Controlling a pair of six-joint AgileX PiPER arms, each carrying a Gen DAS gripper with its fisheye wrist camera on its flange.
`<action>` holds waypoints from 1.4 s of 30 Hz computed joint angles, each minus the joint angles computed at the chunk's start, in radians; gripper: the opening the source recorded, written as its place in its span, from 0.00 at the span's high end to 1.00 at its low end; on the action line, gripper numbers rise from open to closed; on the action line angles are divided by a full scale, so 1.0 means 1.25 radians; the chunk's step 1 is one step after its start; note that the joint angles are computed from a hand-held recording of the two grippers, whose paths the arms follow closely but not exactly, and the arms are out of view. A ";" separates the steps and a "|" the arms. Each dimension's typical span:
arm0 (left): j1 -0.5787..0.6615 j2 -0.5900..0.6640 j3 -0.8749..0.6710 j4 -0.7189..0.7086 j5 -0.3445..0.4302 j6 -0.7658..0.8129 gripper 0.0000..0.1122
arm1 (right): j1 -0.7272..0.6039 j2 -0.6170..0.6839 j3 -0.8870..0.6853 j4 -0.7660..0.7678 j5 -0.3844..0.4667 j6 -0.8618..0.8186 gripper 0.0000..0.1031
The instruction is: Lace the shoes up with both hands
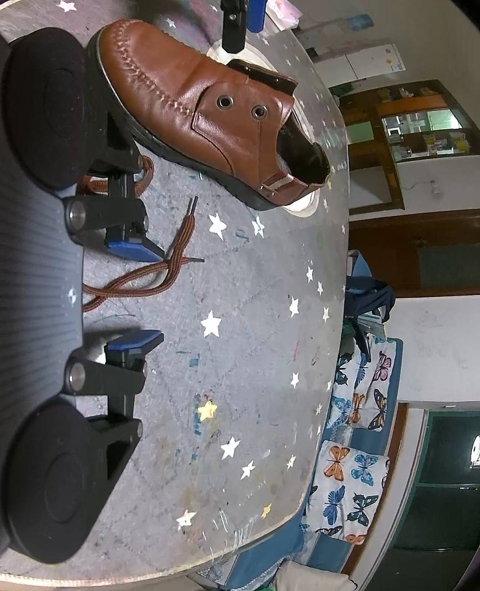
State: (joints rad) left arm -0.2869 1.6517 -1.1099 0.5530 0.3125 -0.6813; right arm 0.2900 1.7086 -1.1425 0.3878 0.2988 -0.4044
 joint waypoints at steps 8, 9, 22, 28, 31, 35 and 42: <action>-0.002 0.004 -0.003 -0.007 0.002 0.007 0.08 | -0.007 0.021 -0.012 0.044 0.014 -0.038 0.75; -0.003 0.005 -0.004 -0.009 0.003 0.010 0.08 | -0.007 0.020 -0.011 0.048 0.012 -0.042 0.76; -0.013 0.006 -0.007 0.021 0.017 -0.008 0.08 | -0.006 0.002 0.010 0.012 -0.015 -0.004 0.87; -0.018 0.016 -0.010 0.089 0.030 -0.064 0.08 | -0.004 -0.003 0.023 0.016 -0.027 -0.003 0.73; -0.008 0.021 -0.010 0.152 0.033 -0.133 0.08 | -0.001 -0.008 0.035 0.004 -0.046 0.013 0.54; 0.011 0.041 -0.016 0.248 0.044 -0.234 0.08 | -0.003 -0.012 0.056 0.000 -0.082 0.037 0.43; 0.042 0.096 -0.011 0.417 0.028 -0.395 0.08 | 0.014 -0.002 0.086 -0.298 -0.143 0.348 0.23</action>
